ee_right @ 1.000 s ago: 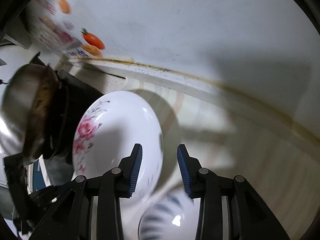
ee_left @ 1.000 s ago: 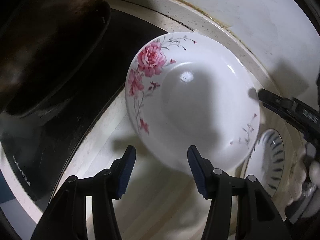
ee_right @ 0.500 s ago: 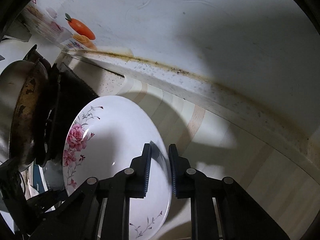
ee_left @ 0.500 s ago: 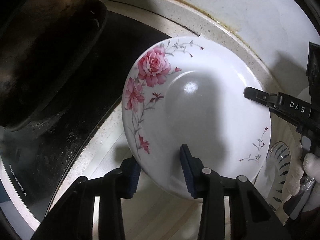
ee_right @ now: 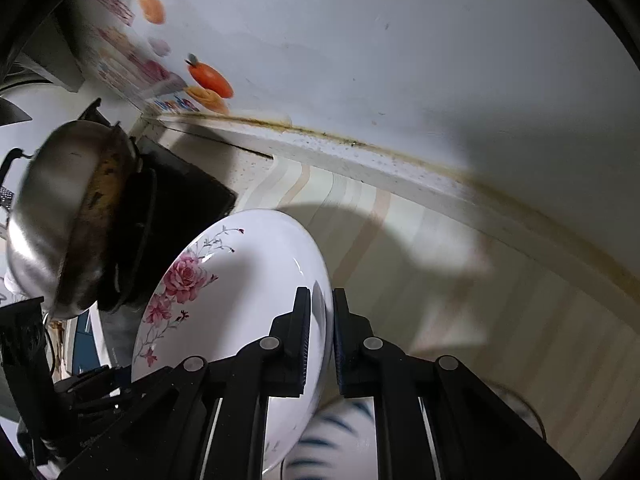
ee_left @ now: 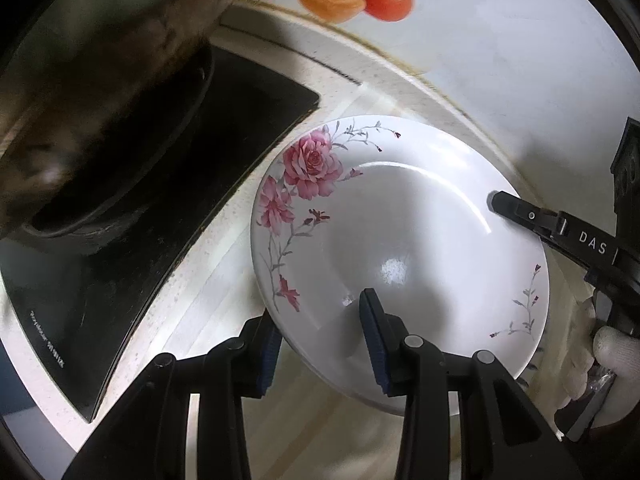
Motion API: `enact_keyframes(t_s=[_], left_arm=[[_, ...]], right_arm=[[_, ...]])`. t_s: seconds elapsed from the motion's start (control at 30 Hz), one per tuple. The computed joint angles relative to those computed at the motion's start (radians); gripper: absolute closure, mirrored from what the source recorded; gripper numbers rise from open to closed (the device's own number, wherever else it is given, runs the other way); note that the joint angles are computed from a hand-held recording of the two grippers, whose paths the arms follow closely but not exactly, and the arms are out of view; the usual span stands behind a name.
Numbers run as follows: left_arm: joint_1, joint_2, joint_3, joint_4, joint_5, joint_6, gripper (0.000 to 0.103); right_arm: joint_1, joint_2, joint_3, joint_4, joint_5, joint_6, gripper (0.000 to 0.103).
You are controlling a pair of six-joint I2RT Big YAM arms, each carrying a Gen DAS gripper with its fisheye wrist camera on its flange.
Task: Organize plates and bowls
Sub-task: 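Carry the pink-flower plate with both grippers and stack it on the grey-flower plate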
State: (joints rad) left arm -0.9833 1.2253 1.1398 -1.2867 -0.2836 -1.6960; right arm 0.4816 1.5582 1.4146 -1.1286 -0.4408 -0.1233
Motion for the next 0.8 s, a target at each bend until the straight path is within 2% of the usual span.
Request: enact_keyframes(t_s=[0.1, 0.27, 0.47, 0.63, 0.77, 0.8], left_arm=[[-0.028, 0.009, 0.039, -0.024, -0.024, 0.014, 0.068], [-0.127, 0.029, 0.132, -0.114, -0.065, -0.003, 0.068], [-0.21, 0.078, 0.231, -0.156, -0.081, 0.07, 0.068], [-0.273, 0.133, 0.295, -0.146, -0.061, 0.13, 0.068], [-0.32, 0.19, 0.344, -0.125, -0.03, 0.169, 0.068], [-0.324, 0.197, 0.346, -0.113, -0.019, 0.18, 0.068]], right_arm=[[-0.018, -0.065, -0.035, -0.006, -0.011, 0.008, 0.091], [-0.061, -0.197, -0.096, -0.031, -0.027, 0.02, 0.091], [-0.157, -0.4, -0.19, -0.105, -0.045, 0.024, 0.091], [-0.282, -0.575, -0.277, -0.207, -0.054, -0.008, 0.091], [-0.419, -0.699, -0.347, -0.304, -0.061, -0.073, 0.091], [-0.476, -0.733, -0.368, -0.344, -0.067, -0.108, 0.091]])
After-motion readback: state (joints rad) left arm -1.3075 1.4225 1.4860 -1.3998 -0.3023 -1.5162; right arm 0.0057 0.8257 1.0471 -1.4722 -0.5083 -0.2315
